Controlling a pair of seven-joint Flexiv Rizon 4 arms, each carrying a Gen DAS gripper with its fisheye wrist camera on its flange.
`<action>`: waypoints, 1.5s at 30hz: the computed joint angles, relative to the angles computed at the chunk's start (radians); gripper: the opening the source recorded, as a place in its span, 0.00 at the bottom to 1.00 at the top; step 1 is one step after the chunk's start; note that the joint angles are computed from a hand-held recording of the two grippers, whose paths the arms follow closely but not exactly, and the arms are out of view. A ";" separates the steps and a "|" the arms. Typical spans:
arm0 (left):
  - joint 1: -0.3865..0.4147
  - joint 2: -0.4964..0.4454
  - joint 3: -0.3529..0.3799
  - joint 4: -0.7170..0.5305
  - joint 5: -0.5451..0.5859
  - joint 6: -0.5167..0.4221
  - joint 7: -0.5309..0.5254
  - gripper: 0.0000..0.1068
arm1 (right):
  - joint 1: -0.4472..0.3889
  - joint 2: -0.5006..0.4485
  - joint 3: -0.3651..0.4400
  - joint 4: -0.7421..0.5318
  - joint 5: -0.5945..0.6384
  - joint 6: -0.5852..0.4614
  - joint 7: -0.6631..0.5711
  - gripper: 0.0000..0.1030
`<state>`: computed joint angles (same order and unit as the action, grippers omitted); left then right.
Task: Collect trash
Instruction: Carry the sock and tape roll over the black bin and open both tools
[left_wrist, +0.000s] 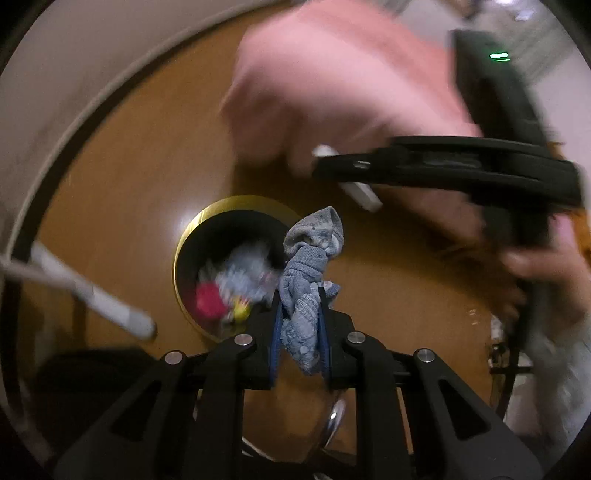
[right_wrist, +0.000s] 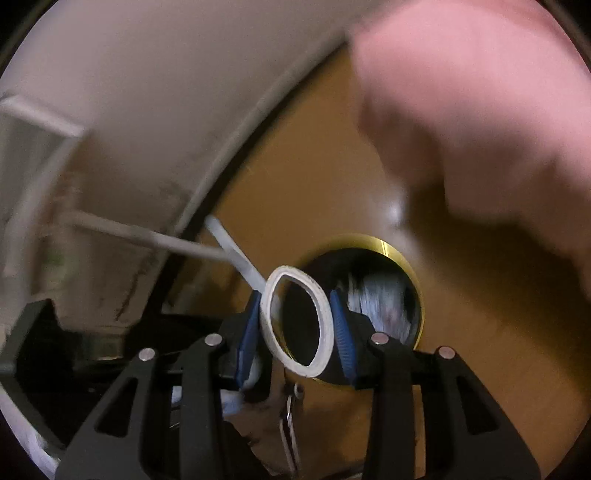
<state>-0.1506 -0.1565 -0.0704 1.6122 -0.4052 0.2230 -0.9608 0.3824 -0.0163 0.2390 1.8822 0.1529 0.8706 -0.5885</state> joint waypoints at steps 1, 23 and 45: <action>-0.009 -0.035 -0.002 0.007 0.036 0.015 -0.032 0.15 | 0.001 -0.018 0.003 0.020 0.032 0.032 0.018 0.36; -0.061 -0.010 -0.025 0.111 0.053 0.197 -0.100 0.84 | -0.020 0.071 -0.005 0.132 -0.246 -0.101 0.427 0.87; 0.263 0.284 0.236 -0.084 -0.129 0.307 -0.010 0.90 | 0.382 -0.300 -0.011 -0.690 -1.271 -0.763 0.370 0.93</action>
<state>0.1120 0.1278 0.1660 1.5278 -0.5347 0.5298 -0.9711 0.7647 -0.3161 0.2276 1.1923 -1.1177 0.1072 -0.2190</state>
